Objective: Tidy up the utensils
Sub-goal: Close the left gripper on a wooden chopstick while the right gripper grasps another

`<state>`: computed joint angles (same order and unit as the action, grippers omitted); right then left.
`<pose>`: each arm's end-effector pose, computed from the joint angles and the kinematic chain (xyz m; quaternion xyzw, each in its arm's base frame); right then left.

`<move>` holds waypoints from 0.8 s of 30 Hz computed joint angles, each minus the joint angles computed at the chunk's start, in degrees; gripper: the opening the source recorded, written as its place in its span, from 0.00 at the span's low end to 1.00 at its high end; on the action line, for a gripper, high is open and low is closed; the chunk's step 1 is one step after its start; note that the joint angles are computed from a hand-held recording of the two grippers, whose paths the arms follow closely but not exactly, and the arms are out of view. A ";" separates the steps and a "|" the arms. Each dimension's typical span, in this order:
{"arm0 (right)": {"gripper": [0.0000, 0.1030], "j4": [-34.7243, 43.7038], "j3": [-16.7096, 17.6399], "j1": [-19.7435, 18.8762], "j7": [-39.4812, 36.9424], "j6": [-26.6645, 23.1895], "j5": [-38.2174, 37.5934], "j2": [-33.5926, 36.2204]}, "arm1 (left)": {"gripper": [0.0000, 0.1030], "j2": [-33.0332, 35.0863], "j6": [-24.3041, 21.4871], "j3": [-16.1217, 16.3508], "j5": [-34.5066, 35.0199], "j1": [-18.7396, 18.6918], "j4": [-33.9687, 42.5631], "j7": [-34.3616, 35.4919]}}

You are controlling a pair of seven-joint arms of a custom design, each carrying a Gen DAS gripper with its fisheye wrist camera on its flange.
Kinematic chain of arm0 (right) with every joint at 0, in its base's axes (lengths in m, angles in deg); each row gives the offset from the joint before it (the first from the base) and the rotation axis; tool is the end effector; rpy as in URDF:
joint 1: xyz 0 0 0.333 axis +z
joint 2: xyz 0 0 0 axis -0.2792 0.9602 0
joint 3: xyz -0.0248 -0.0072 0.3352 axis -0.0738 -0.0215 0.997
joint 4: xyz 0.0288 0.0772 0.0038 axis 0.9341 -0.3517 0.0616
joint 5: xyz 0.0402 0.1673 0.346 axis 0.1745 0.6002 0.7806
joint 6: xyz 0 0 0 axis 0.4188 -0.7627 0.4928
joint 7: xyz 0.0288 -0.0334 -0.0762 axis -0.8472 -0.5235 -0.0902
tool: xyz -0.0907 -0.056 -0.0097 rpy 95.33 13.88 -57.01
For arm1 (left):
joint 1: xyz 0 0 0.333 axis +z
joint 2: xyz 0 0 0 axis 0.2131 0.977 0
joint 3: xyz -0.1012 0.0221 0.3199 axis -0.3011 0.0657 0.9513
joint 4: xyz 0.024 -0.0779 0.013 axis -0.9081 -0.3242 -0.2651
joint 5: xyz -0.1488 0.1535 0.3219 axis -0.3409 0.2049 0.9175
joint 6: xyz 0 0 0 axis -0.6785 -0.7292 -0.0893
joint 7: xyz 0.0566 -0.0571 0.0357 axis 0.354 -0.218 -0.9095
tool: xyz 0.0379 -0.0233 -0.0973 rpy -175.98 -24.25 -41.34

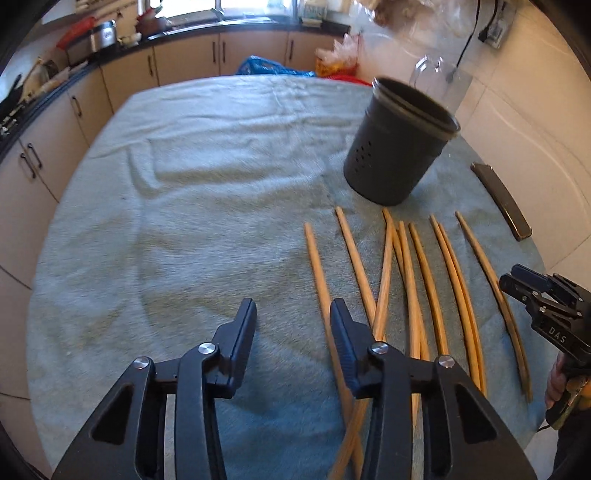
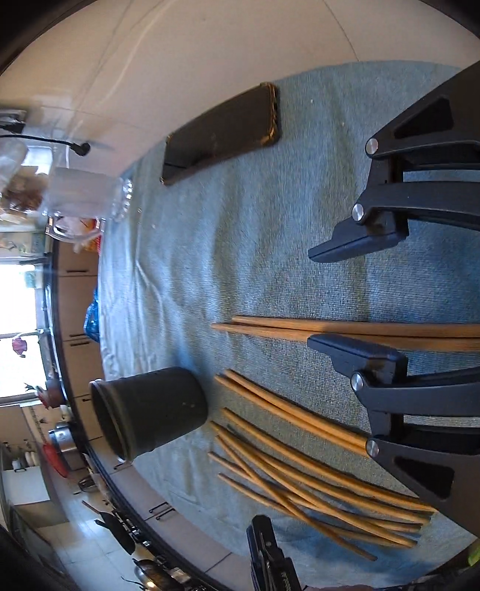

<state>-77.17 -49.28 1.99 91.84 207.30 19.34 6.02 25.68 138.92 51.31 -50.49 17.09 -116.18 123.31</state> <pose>0.5413 0.2307 0.4979 -0.6371 0.7109 -0.2050 0.2160 0.6272 -0.0317 0.5082 -0.5605 0.7855 -0.2443 0.0954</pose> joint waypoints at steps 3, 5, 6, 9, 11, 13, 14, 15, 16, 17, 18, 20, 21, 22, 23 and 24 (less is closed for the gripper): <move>0.42 1.14 -0.29 -0.06 -0.45 -0.92 0.44 1.15 | 0.36 1.15 0.58 -0.20 1.72 -0.51 0.67 -0.96; 0.42 2.32 -0.41 -0.10 -2.66 -2.03 2.83 2.20 | 0.34 1.53 0.85 -0.28 3.73 -0.87 1.11 -1.90; 0.42 2.86 -0.53 0.07 -3.25 -2.87 3.08 2.60 | 0.34 1.77 1.02 -0.35 4.42 -0.98 1.34 -2.29; 0.41 4.75 -0.78 0.73 -5.06 -4.67 2.53 3.36 | 0.30 2.51 1.13 -0.50 5.90 -1.03 2.24 -3.07; 0.41 5.88 -0.92 0.65 -7.44 -5.50 4.76 3.80 | 0.18 3.15 0.70 -0.35 8.03 -1.27 3.28 -4.73; 0.41 7.60 -1.02 0.47 -10.53 -6.99 7.49 4.53 | 0.10 4.01 -0.76 -0.28 9.18 -1.07 5.01 -6.14; 0.41 8.48 -1.08 0.37 -12.00 -7.73 8.96 5.04 | 0.10 4.69 -1.84 -0.48 8.73 -0.77 6.15 -6.32; 0.41 9.37 -1.17 0.28 -13.29 -8.45 10.33 5.61 | 0.10 5.27 -3.18 -0.70 7.82 -0.29 7.30 -6.35; 0.41 10.40 -1.28 0.22 -14.56 -9.35 11.54 6.24 | 0.09 5.81 -4.38 -0.83 7.21 0.07 8.37 -6.63; 0.41 12.11 -1.35 0.13 -16.30 -11.13 12.89 7.06 | 0.09 6.32 -4.99 -0.92 7.03 0.24 9.15 -6.93; 0.41 13.18 -1.52 0.16 -17.40 -12.14 13.62 7.71 | 0.09 6.73 -5.45 -1.03 6.85 0.38 9.81 -7.24; 0.40 16.18 -1.82 0.29 -19.33 -14.92 15.06 9.33 | 0.09 7.47 -4.79 -1.26 7.16 0.30 10.38 -7.80; 0.39 17.19 -2.04 0.41 -19.82 -15.50 15.40 10.01 | 0.09 8.13 -4.20 -1.34 7.54 0.15 10.85 -8.19; 0.33 17.98 -2.21 0.51 -20.37 -15.80 15.81 10.51 | 0.09 8.25 -3.41 -1.44 7.88 0.06 10.75 -8.57; 0.23 18.76 -2.39 0.64 -20.69 -15.68 16.04 11.06 | 0.09 8.32 -2.91 -1.53 8.19 0.00 10.70 -8.96; 0.17 19.15 -2.56 0.94 -20.44 -15.31 16.04 11.46 | 0.08 8.36 -2.33 -1.52 8.67 -0.13 10.55 -9.61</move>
